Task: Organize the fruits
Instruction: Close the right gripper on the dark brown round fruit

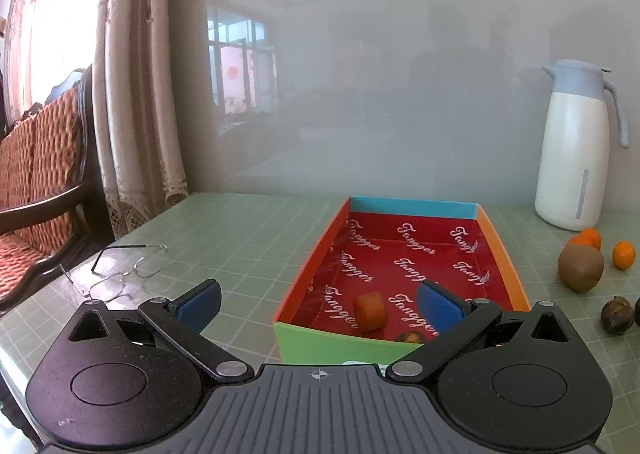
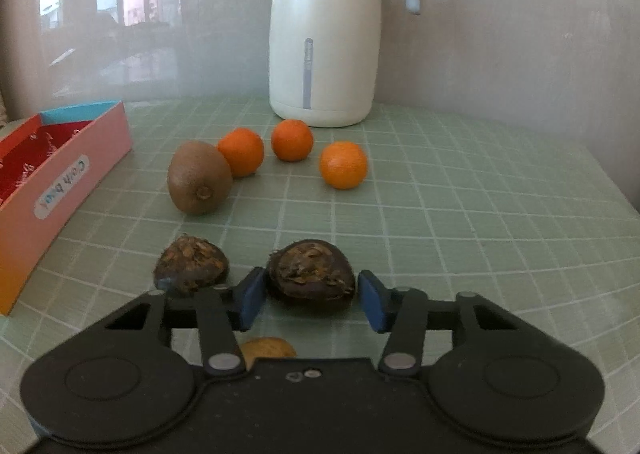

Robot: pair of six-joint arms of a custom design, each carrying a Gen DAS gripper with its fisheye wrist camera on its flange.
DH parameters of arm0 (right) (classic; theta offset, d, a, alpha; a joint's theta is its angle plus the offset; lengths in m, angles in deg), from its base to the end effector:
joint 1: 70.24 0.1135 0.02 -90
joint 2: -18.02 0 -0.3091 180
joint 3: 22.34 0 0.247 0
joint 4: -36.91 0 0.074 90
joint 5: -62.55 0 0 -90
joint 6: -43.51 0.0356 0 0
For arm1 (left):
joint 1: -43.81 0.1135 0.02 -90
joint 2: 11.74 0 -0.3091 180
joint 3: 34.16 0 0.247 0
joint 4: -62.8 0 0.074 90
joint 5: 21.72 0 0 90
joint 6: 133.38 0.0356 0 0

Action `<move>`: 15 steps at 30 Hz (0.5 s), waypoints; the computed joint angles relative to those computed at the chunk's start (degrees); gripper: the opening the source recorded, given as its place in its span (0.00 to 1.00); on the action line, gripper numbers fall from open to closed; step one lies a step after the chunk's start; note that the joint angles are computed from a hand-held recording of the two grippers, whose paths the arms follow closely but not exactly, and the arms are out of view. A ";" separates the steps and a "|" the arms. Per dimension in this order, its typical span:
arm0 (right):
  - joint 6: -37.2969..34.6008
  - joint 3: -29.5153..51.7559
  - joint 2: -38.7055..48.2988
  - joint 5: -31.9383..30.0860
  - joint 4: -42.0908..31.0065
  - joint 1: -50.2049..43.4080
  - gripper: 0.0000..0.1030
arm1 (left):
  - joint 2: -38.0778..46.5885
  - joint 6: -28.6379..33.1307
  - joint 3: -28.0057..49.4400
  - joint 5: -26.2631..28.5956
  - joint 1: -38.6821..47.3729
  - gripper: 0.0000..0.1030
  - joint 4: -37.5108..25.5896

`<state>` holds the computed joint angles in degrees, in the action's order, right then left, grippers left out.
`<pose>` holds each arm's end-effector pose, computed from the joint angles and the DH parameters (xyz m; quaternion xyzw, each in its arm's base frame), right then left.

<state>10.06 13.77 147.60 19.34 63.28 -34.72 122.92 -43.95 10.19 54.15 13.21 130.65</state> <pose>0.2106 0.1185 0.0146 0.2417 0.8700 -0.1390 0.4066 0.2938 -0.1637 0.0449 0.1477 0.8145 -0.0497 0.5588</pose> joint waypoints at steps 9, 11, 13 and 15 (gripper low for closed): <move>0.54 -0.82 -1.55 2.46 0.61 1.36 0.44 | -0.04 0.21 -0.62 0.00 0.36 1.00 0.84; 0.60 -1.00 -2.00 3.09 0.58 1.79 0.44 | -0.12 0.33 -0.73 -0.08 0.61 1.00 0.75; 0.56 -1.12 -2.46 3.83 1.04 2.33 0.44 | -0.09 0.44 -1.13 -0.08 1.00 1.00 1.11; 0.49 -0.97 -2.91 4.91 1.48 3.25 0.44 | 0.15 0.96 -1.81 -0.07 1.59 1.00 2.12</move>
